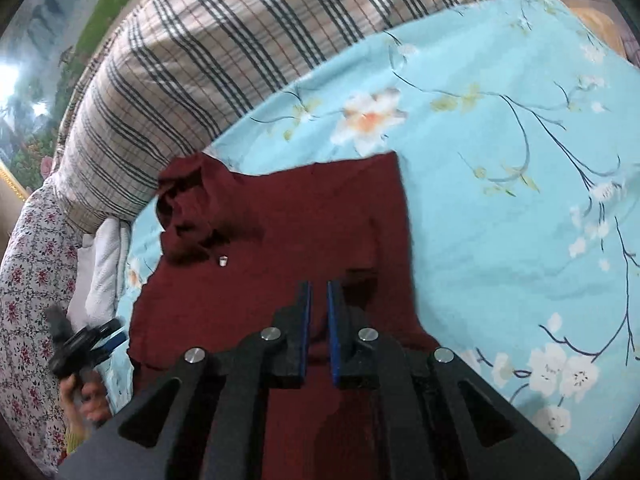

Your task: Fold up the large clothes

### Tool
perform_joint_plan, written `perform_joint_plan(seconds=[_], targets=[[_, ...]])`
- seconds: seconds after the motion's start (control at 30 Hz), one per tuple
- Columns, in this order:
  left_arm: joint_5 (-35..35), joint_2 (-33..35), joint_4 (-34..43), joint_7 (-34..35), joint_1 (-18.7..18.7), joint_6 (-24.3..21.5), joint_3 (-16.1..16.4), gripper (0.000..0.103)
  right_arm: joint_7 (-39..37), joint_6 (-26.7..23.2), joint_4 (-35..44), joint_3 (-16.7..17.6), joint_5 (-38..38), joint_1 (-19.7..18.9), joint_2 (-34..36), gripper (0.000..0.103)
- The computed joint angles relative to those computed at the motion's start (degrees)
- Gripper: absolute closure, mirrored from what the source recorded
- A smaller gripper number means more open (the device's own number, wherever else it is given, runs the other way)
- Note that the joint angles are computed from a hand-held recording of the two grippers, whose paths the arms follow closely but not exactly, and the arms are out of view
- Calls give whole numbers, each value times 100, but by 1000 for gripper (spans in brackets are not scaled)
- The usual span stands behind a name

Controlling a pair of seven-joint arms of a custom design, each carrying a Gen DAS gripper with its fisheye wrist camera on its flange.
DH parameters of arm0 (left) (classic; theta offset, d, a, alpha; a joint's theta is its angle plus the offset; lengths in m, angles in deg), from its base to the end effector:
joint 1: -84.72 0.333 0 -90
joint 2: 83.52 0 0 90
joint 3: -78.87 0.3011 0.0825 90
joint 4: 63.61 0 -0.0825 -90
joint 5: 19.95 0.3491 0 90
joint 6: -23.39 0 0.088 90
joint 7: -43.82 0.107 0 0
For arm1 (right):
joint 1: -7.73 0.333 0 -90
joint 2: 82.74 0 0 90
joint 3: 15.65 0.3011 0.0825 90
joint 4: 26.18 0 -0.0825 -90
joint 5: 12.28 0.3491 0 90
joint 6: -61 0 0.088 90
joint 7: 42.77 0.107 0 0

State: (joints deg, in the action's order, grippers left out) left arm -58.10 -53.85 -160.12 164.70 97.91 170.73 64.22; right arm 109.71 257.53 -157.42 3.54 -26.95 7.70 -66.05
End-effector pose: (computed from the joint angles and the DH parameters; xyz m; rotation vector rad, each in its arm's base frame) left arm 0.6695 0.0171 0.3515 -2.0899 2.0948 -1.0265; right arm 0.5187 0.2017 0.3502 -1.1262 1.9732 -0.0229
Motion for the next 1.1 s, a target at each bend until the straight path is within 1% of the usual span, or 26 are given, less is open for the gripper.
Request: perform_joint_plan(seconds=[0.03, 0.07, 0.1, 0.13, 0.17, 0.2, 0.23, 0.3, 0.37, 0.4, 0.43, 0.53, 0.57, 0.6, 0.63, 0.67, 0.7, 0.73, 0.77, 0.83, 0.87, 0.9, 0.97, 1.0, 1.07, 1.1], targets=[[84, 256, 337, -156, -36, -189, 42, 31, 51, -1, 90, 198, -179, -207, 89, 95], [225, 500, 614, -290, 15, -206, -55, 37, 119, -24, 203, 491, -415, -507, 219, 95], [230, 545, 691, -238, -103, -154, 47, 45, 153, -58, 297, 714, -587, -724, 332, 95], [335, 535, 649, -96, -149, 58, 22, 82, 162, -123, 414, 990, -784, -987, 484, 95], [380, 515, 597, 23, -140, 163, -34, 97, 112, -225, 543, 1201, -902, -1153, 632, 95], [387, 422, 409, 123, -173, 504, -70, 97, 5, -297, 654, 1358, -951, -1265, 770, 95], [418, 298, 136, 277, -238, 1017, -105, 98, -112, -306, 733, 1443, -949, -1310, 877, 95], [794, 185, -199, 206, -494, 1722, 48, 98, -339, -281, 863, 1516, -894, -1312, 1036, 95], [1295, 217, -332, -135, -812, 2131, 339, 98, -509, -431, 1003, 1587, -782, -1316, 1195, 95], [1591, 242, -410, -332, -1047, 2357, 579, 98, -552, -643, 1084, 1630, -689, -1332, 1276, 95], [1868, 277, -471, -529, -1300, 2576, 842, 98, -549, -908, 1135, 1557, -510, -1255, 1326, 95], [2338, 267, -540, -937, -1647, 2735, 1266, 97, -620, -496, 950, 2016, -273, -1743, 1590, 97], [2478, 220, -572, -1086, -1755, 2710, 1411, 95, -636, -522, 856, 1970, -150, -1703, 1417, 95], [2547, 160, -617, -1159, -1735, 2672, 1406, 94, -653, -529, 751, 1763, 13, -1501, 1172, 95], [2629, 80, -687, -1227, -1589, 2638, 1265, 91, -686, -524, 615, 1633, 148, -1384, 946, 94], [2441, -89, -855, -1035, -1268, 2599, 924, 91, -685, -474, 470, 1696, 191, -1468, 810, 93], [2310, -254, -1074, -862, -902, 2622, 547, 90, -665, -431, 324, 1887, 174, -1688, 723, 91], [2196, -388, -1236, -745, -587, 2585, 236, 78, -630, -414, 166, 2045, 122, -1885, 605, 88], [2022, -550, -1439, -606, -248, 2539, -98, 62, -601, -438, 71, 2128, 60, -2010, 516, 85], [1292, -913, -1944, -29, 583, 2497, -902, 48, -520, -476, -186, 2298, -36, -2248, 280, 69], [980, -1025, -2083, 222, 779, 2445, -1090, 47, -461, -452, -339, 2364, -78, -2352, 152, 68], [514, -1201, -2286, 601, 1103, 2295, -1370, 47, -371, -438, -494, 2406, -131, -2437, 14, 68], [-284, -1547, -2664, 1193, 1478, 2002, -1625, 44, -143, -449, -718, 2357, -195, -2455, -235, 68], [-567, -1674, -2802, 1405, 1553, 1880, -1658, 43, -24, -374, -841, 2404, -277, -2551, -318, 68], [-1033, -2013, -3158, 1812, 1683, 1476, -1631, 41, 235, -337, -1040, 2589, -529, -2833, -450, 68], [-1123, -2110, -3265, 1920, 1680, 1300, -1564, 40, 381, -327, -1113, 2820, -776, -3130, -432, 68]])
